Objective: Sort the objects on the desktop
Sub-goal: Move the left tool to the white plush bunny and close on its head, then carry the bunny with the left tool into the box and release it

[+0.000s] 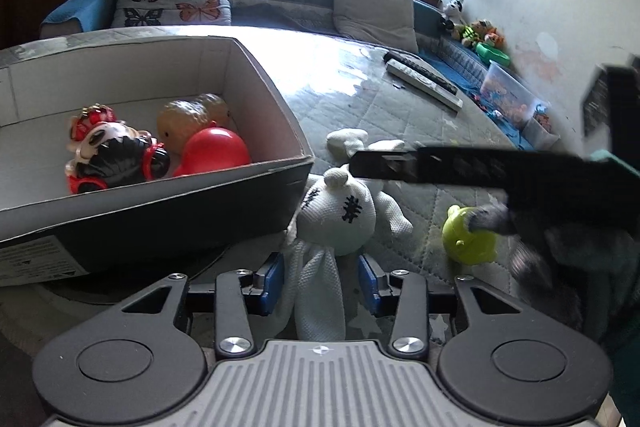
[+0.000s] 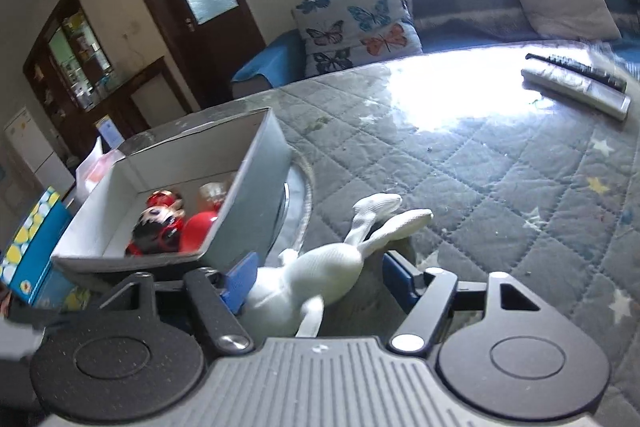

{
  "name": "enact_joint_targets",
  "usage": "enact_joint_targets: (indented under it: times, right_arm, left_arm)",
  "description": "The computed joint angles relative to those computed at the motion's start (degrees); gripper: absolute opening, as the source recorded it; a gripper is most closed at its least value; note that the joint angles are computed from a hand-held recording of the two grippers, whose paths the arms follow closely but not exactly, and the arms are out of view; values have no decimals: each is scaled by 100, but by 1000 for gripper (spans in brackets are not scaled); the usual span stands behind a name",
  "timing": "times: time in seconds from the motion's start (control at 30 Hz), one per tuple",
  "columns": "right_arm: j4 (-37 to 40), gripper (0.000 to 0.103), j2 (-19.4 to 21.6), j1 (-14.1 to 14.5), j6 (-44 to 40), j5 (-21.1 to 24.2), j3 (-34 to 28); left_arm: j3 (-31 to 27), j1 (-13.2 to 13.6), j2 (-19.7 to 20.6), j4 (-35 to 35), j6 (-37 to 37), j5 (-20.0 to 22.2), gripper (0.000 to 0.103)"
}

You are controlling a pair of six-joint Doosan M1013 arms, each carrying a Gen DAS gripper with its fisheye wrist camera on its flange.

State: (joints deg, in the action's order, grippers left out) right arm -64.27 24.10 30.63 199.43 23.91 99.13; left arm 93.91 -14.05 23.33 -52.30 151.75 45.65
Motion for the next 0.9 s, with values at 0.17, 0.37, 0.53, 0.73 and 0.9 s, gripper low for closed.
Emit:
enact_joint_targets:
  times: [0.17, 0.37, 0.53, 0.73, 0.9]
  right_arm:
    - [319, 50, 108, -142, -61, -259, -54]
    - [-46, 37, 147, -184, 464, -462, 1]
    - [-784, 31, 60, -116, 1275, -399, 104]
    - [-1425, 28, -105, 76, 1640, -79, 111]
    - [-1860, 27, -142, 151, 1713, -32, -92]
  left_arm:
    - [-78, 0, 91, 2, 13, 130, 32]
    - [-123, 22, 148, -10, -27, 195, 19]
    - [-97, 96, 110, -156, 85, 305, 13]
    - [26, 238, -51, -523, 420, 372, 12]
    - [88, 419, -192, -916, 628, 330, 12]
